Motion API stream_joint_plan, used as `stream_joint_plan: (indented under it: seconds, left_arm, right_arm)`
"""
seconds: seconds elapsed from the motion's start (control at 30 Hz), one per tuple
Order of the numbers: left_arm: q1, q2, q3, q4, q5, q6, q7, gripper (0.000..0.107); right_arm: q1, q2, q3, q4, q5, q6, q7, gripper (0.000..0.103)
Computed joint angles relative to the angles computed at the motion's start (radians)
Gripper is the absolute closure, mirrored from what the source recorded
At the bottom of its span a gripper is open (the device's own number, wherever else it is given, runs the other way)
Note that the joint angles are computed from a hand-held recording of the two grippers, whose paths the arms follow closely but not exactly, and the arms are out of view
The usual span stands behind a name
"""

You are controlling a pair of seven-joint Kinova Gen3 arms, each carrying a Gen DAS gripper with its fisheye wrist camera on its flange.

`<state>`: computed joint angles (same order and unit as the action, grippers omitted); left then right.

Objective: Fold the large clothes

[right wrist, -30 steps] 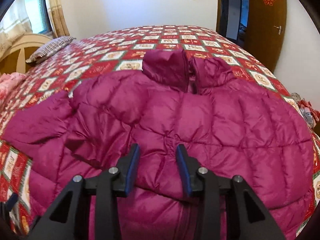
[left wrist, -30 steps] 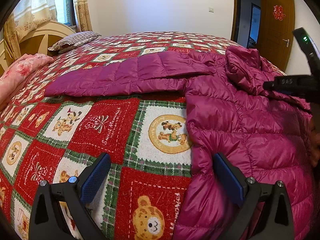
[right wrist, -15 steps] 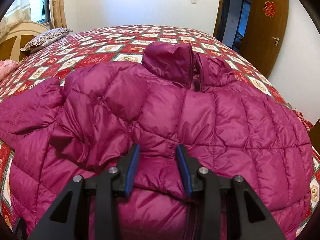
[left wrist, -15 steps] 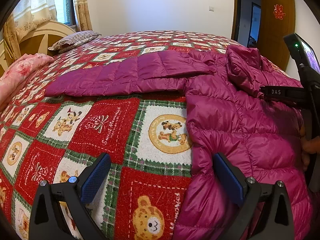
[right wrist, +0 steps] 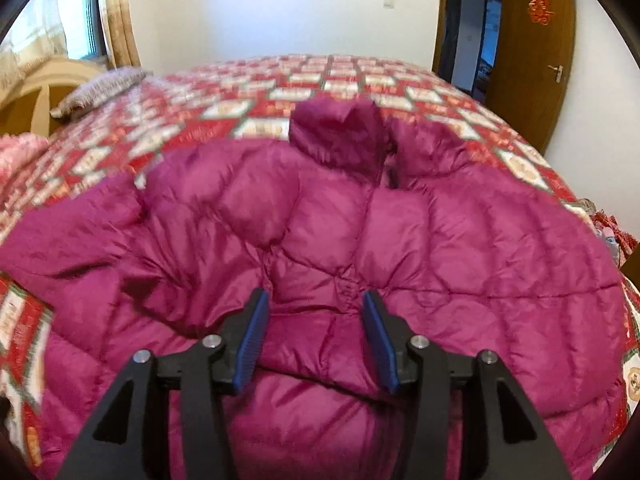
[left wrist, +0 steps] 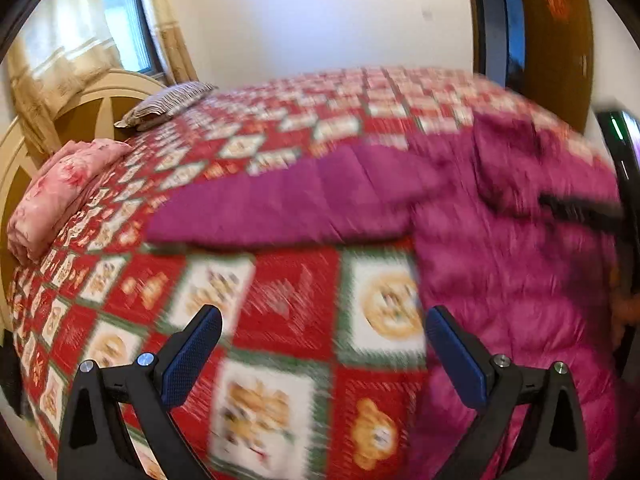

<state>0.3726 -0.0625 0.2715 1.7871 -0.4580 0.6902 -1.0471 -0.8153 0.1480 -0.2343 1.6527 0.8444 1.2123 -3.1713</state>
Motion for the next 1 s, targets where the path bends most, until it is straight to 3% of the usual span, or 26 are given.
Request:
stream_joint_plan:
  seconds: [0.03,0.13,0.23,0.33,0.43,0.5,0.63,0.67,0.7,0.73,0.77,0.8,0.87,1.0]
  left_arm:
    - [0.009,0.001,-0.046,-0.014,0.041,-0.013,-0.034,0.006]
    - [0.037,0.076,-0.185,-0.129,0.094,0.026,-0.045,0.006]
    - [0.061,0.215,-0.283,-0.266,0.007,0.090,0.065,0.006]
    - [-0.012,0.354,-0.260,-0.401,-0.036,0.184,0.106,0.006]
    - [-0.106,0.457,-0.215,-0.526,0.058,0.283,0.131,0.006]
    - [-0.144,0.492,-0.194,-0.543,0.123,0.287,0.168,0.006]
    - [-0.027,0.499,-0.302,-0.503,0.072,0.241,0.232,0.006]
    - [-0.011,0.498,-0.313,-0.496,0.062,0.232,0.235,0.016]
    - [-0.001,0.489,-0.322,-0.481,0.065,0.207,0.227,0.038]
    - [-0.010,0.484,-0.319,-0.479,0.083,0.191,0.205,0.050]
    - [-0.038,0.475,-0.297,-0.473,0.118,0.171,0.171,0.076]
    - [-0.080,0.459,-0.257,-0.461,0.159,0.143,0.141,0.091]
    - [-0.108,0.446,-0.228,-0.463,0.192,0.134,0.113,0.096]
    - [-0.004,0.403,-0.275,-0.462,0.108,0.081,0.124,0.097]
  right_arm:
    - [0.002,-0.011,-0.024,0.005,0.023,0.015,-0.023,0.031]
    - [-0.067,-0.044,-0.034,-0.007,0.067,0.113,-0.062,0.029]
    - [-0.079,-0.091,-0.079,-0.002,0.055,0.154,-0.077,0.029]
    - [-0.092,-0.126,-0.128,0.004,0.021,0.213,-0.090,0.029]
    - [-0.116,-0.154,-0.183,0.007,-0.009,0.314,-0.130,0.028]
    - [-0.122,-0.168,-0.206,0.008,-0.040,0.366,-0.163,0.027]
    - [-0.126,-0.198,-0.249,0.025,-0.092,0.429,-0.243,0.027]
    - [-0.127,-0.199,-0.259,0.025,-0.097,0.445,-0.257,0.027]
    - [-0.130,-0.197,-0.269,0.024,-0.100,0.465,-0.274,0.027]
    - [-0.135,-0.196,-0.277,0.025,-0.101,0.474,-0.288,0.027]
    - [-0.138,-0.197,-0.280,0.026,-0.101,0.477,-0.298,0.027]
    - [-0.141,-0.199,-0.284,0.030,-0.099,0.479,-0.313,0.027]
    - [-0.143,-0.203,-0.286,0.038,-0.093,0.468,-0.331,0.027]
    - [-0.146,-0.216,-0.296,0.047,-0.084,0.447,-0.351,0.027]
